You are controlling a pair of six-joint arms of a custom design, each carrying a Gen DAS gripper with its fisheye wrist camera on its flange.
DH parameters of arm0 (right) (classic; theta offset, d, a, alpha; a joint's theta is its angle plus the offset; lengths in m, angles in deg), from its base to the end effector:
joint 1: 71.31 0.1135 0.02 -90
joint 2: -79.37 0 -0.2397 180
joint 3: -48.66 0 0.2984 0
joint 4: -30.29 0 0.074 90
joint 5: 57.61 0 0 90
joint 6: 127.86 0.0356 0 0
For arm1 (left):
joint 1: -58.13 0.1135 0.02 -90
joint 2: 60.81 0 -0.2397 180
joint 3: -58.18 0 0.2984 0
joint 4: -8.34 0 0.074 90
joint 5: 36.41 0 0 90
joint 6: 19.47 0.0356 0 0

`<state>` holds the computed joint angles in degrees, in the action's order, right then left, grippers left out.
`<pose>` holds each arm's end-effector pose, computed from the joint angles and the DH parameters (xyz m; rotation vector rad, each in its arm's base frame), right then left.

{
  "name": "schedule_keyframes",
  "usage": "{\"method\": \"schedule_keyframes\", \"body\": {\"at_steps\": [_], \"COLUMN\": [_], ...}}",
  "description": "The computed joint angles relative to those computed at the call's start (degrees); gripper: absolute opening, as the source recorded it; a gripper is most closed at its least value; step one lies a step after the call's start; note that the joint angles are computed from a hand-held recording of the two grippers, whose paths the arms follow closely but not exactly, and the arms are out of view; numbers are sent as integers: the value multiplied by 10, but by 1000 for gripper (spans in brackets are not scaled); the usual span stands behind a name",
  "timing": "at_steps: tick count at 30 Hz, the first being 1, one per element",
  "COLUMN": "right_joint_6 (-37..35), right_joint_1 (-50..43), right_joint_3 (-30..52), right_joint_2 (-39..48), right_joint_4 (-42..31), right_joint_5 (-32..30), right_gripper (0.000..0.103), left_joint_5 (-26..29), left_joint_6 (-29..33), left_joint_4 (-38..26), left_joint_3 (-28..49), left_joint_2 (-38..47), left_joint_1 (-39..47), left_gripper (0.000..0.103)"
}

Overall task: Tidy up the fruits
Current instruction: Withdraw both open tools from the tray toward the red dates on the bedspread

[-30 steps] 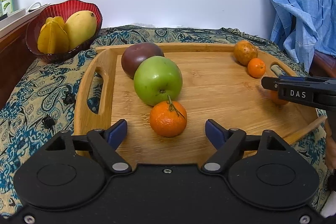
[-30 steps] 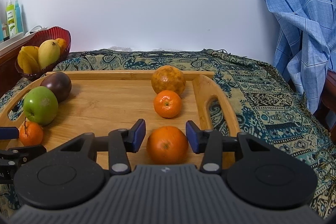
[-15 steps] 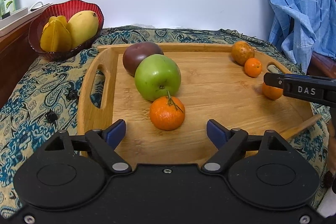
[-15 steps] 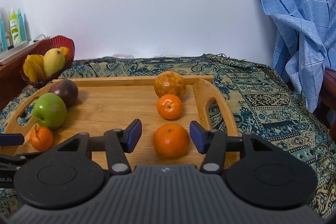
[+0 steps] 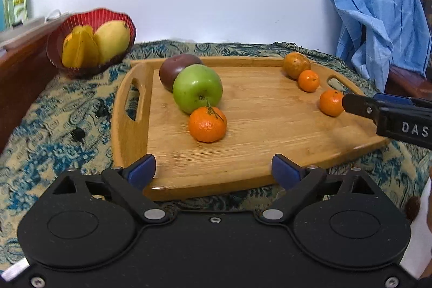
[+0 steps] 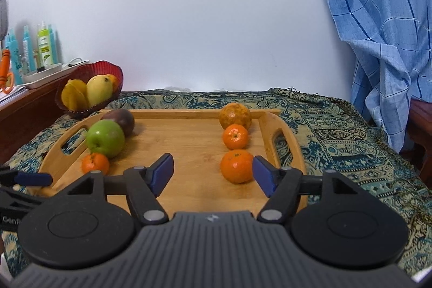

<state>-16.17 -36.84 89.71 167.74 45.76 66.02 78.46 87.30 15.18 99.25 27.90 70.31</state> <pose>0.2614 0.1555 0.0790 0.1113 2.0227 -0.0098 0.2926 0.0478 0.0632 0.3104 2.1921 -0.2182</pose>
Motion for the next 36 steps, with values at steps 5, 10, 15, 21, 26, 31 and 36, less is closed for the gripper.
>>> {"method": "schedule_keyframes", "body": {"at_steps": [5,10,15,21,26,31,36], "right_joint_6": [12,21,37,72,119,176,228], "right_joint_1": [43,88,133,184,217,255,281], "right_joint_3": [-35,-65,-87,-103,-125,-130,-130], "right_joint_2": [-24,-47,-58,-59,-86,-93,-84], "right_joint_4": [4,0,-14,-43,-82,-135,-177], "right_joint_5": [34,69,104,139,156,187,222], "right_gripper": [81,86,88,89,89,89,89], "left_joint_5": [6,-2,11,44,65,97,121], "left_joint_6": [0,6,42,64,89,105,127], "left_joint_4": [9,57,62,4,-55,-143,-226], "left_joint_3": [-31,-82,-136,-185,-223,-249,-269], "left_joint_2": [-31,-59,-112,-190,-272,-362,-441], "left_joint_1": [6,15,28,46,62,93,127], "left_gripper": [94,94,95,97,98,99,100]}}
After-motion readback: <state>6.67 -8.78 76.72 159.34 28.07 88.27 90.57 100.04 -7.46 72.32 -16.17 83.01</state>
